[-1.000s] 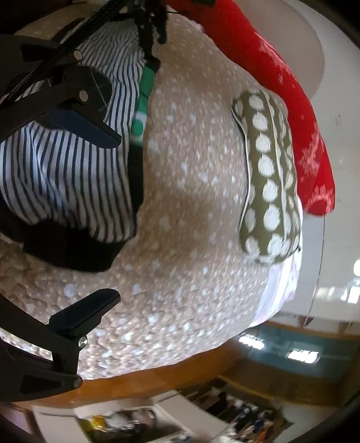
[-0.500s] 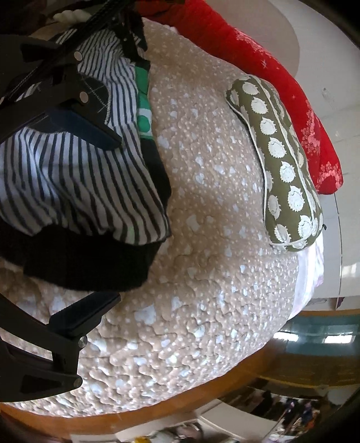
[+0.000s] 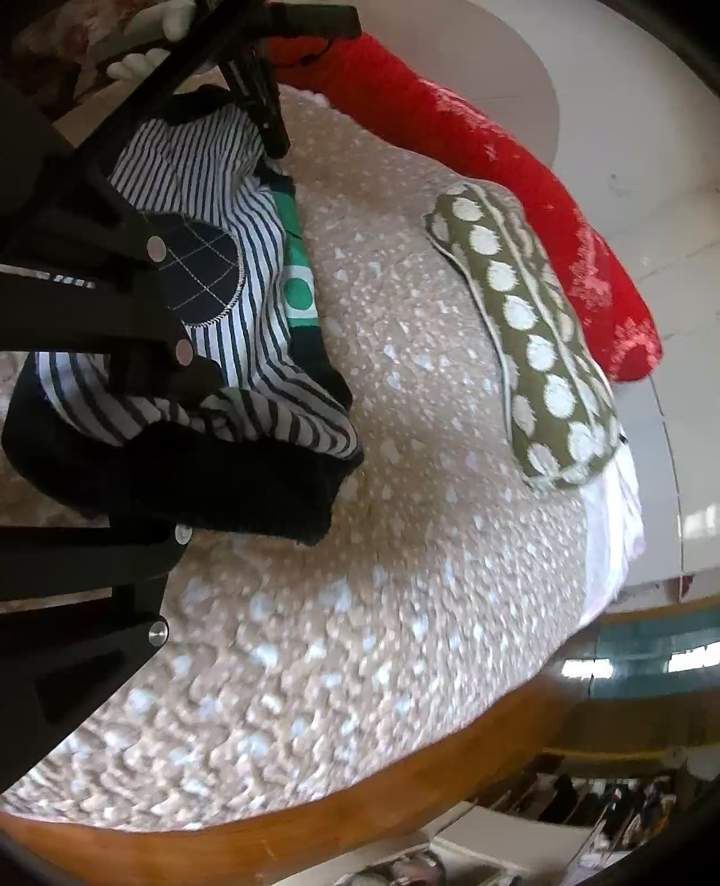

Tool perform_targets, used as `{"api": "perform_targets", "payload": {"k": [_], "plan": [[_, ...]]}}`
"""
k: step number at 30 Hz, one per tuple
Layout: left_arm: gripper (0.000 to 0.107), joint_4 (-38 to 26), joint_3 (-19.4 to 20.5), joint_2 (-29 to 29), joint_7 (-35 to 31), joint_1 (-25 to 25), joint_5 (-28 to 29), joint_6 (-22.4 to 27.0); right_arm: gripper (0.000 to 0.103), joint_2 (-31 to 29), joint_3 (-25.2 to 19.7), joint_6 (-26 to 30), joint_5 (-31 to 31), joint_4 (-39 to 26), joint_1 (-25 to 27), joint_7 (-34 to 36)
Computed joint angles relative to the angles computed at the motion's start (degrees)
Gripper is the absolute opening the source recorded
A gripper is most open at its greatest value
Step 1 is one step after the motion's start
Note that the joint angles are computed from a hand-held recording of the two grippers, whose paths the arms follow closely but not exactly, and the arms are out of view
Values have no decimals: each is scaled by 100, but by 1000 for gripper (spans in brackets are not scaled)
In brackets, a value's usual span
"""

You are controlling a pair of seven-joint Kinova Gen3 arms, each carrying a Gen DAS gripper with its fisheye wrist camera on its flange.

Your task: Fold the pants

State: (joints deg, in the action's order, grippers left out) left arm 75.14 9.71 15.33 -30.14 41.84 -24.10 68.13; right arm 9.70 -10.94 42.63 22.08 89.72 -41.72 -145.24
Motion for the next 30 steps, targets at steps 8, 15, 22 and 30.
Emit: {"api": "perform_targets", "payload": {"k": [8, 15, 22, 30], "plan": [[27, 1071, 196, -1084, 884, -279, -77, -637, 27, -361, -1288, 23, 732, 705, 1125, -1416], [62, 2400, 438, -2100, 1410, -828, 363, -1278, 69, -1388, -1048, -1326, 1137, 2095, 1340, -2923], [80, 2718, 616, -1841, 1038, -1081, 994, -1981, 76, -1175, -1219, -2122, 892, 2433, 1481, -2865], [33, 1930, 812, -1095, 1534, -595, 318, -1009, 27, -723, -1517, -2143, 1395, 2251, 1509, -3429]]}}
